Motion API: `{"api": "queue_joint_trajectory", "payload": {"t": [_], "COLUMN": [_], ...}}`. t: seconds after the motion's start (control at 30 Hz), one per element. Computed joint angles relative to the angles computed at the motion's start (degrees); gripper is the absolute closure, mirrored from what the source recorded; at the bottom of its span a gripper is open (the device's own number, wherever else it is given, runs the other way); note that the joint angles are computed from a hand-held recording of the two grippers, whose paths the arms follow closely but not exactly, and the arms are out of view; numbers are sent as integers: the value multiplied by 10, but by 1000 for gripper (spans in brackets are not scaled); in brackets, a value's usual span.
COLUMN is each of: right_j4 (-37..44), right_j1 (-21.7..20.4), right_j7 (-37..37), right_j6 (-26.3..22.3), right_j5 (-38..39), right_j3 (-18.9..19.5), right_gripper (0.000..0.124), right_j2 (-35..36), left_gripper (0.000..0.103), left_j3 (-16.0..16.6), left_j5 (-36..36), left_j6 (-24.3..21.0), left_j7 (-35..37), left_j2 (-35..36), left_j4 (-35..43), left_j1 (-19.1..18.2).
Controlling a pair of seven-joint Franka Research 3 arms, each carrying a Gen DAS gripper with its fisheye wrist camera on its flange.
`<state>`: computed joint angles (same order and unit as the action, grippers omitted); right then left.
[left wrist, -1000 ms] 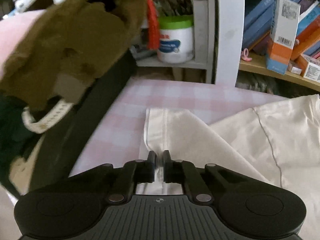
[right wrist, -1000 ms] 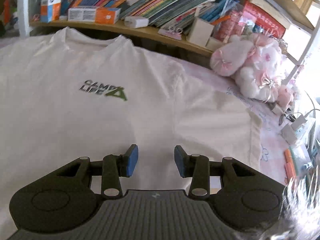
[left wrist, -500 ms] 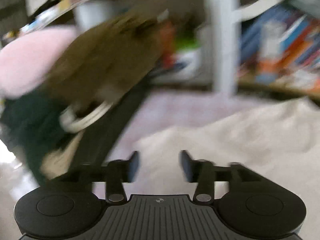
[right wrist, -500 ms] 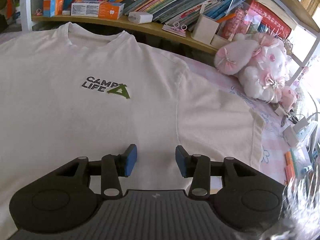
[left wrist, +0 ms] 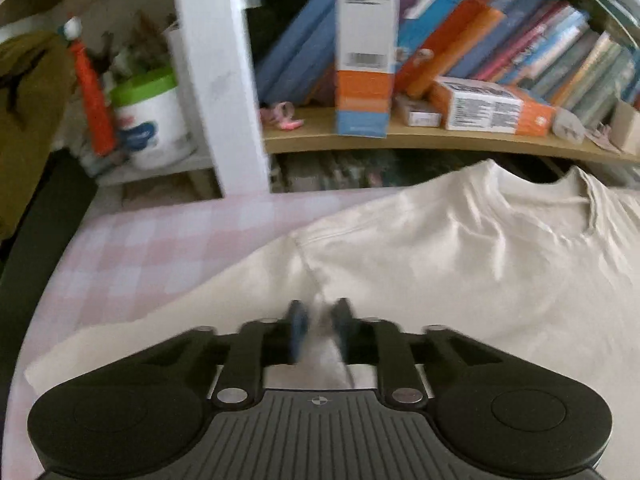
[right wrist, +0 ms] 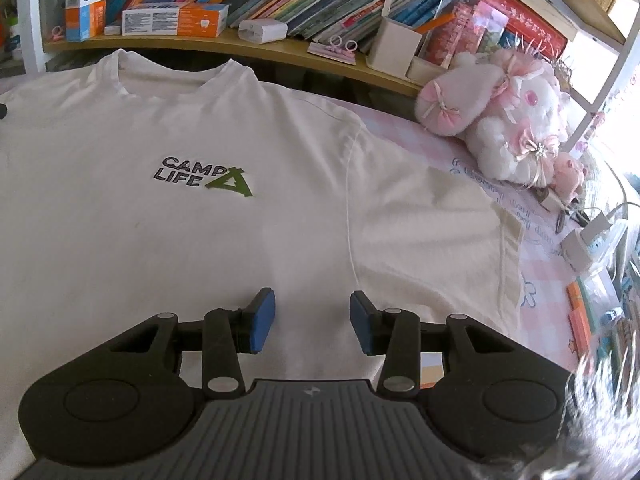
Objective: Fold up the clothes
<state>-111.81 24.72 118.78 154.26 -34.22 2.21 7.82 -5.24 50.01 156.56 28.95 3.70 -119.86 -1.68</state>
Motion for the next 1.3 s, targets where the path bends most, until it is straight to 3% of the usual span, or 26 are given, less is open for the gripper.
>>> {"api": "queue_joint_trajectory", "payload": {"t": [0.3, 0.4, 0.53, 0.67, 0.77, 0.9, 1.03, 1.2, 1.3], "right_j4": [33, 47, 43, -14, -89, -200, -296, -367, -399], "right_j1": [8, 10, 6, -16, -35, -64, -73, -49, -42], "right_j7": [10, -4, -43, -94, -120, -177, -241, -339, -388], "right_j6": [-8, -7, 2, 33, 53, 70, 74, 55, 38], "right_j5": [3, 14, 40, 124, 153, 203, 256, 359, 397], "right_j3": [-5, -8, -8, 2, 8, 16, 9, -20, -26], "right_gripper": [89, 89, 88, 86, 85, 85, 83, 83, 85], "right_j2": [25, 37, 35, -14, -76, -173, -263, -341, -378], "left_gripper": [93, 92, 85, 85, 71, 61, 38, 34, 35], "left_j3": [7, 8, 7, -8, -42, -97, -157, -202, -209], "left_j5": [-9, -19, 5, 55, 65, -22, -119, -175, -195], "left_j6": [-1, -20, -58, -37, -41, -125, -238, -359, -398], "left_j7": [14, 16, 4, -36, -83, -117, -146, -171, -212], "left_j2": [26, 34, 23, -71, -175, -321, -419, -439, -443], "left_j4": [32, 49, 44, -45, -139, -252, -309, -307, -307], "left_j1": [2, -3, -16, -16, -13, -42, -101, -162, -187]}}
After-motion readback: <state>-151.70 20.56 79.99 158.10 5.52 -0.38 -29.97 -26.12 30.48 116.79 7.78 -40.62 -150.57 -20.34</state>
